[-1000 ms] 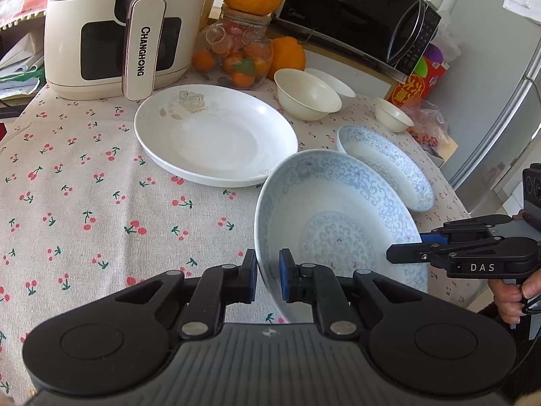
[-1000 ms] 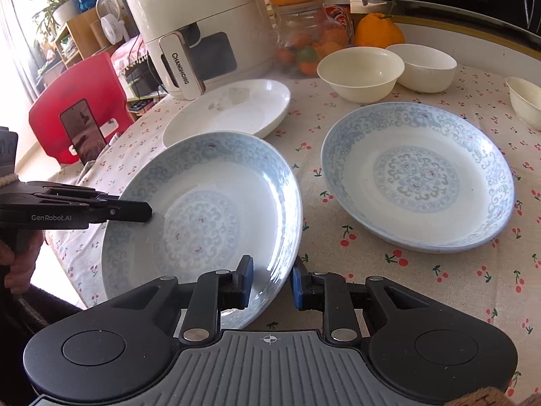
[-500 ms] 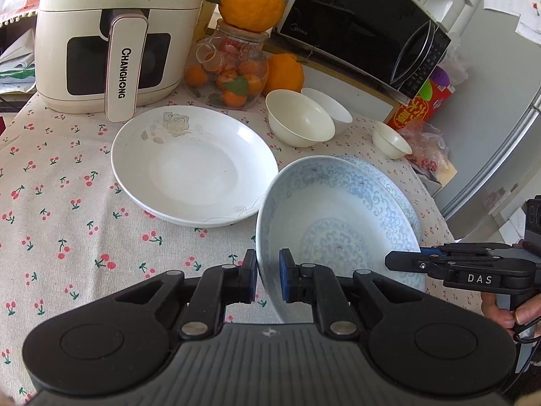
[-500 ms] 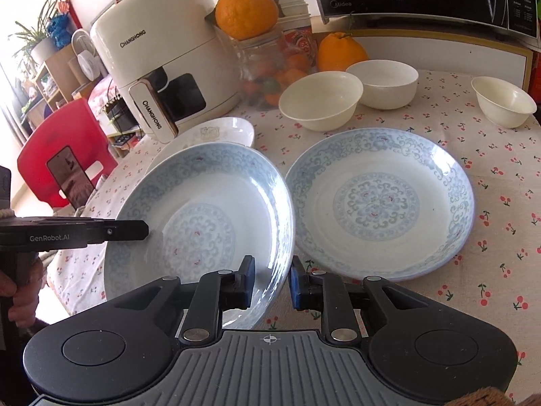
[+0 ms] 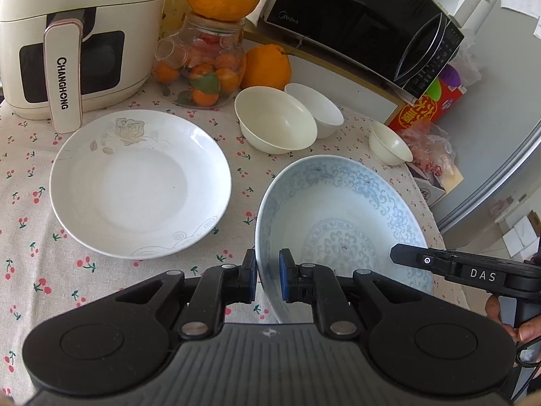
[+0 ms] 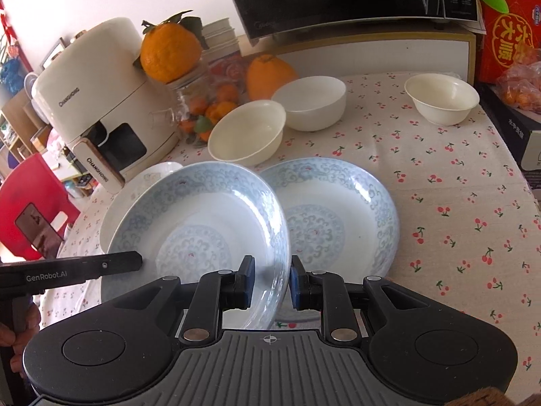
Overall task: Organize plates and bowls
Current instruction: 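Lift the blue-patterned plate with the left gripper onto the other blue plate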
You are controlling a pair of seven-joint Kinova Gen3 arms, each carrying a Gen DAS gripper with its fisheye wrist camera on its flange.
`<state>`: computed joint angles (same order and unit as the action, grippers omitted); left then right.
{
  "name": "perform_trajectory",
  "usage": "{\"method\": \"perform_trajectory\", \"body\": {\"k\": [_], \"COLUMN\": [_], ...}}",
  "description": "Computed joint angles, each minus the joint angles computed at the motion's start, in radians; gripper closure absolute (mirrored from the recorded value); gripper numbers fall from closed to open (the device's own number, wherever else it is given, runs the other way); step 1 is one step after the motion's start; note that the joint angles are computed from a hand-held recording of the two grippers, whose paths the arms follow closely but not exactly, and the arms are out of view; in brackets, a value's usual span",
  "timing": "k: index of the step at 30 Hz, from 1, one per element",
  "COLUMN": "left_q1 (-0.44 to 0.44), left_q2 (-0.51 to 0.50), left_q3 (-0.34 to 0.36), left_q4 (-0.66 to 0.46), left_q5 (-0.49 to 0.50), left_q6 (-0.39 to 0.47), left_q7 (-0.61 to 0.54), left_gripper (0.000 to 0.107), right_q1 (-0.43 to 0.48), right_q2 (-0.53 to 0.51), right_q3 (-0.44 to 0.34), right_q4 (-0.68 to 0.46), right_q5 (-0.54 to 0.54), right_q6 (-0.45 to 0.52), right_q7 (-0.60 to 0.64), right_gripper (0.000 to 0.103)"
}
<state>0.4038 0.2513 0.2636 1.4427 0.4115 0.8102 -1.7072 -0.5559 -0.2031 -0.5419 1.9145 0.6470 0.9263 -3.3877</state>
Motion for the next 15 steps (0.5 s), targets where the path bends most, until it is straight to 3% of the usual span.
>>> {"method": "perform_trajectory", "body": {"k": [15], "left_q1": [0.166], "left_q2": [0.085], "left_q3": [-0.028], "left_q4": [-0.118], "left_q5": [-0.234], "left_q6": [-0.012], "left_q7": [0.212], "left_gripper": [0.096], "right_q1": [0.072], "right_q2": [-0.01], "right_q3": [0.065], "right_q4": [0.018], "right_q5": [-0.106], "right_q6": [0.015], "right_q7": [0.087], "right_gripper": [0.082]}}
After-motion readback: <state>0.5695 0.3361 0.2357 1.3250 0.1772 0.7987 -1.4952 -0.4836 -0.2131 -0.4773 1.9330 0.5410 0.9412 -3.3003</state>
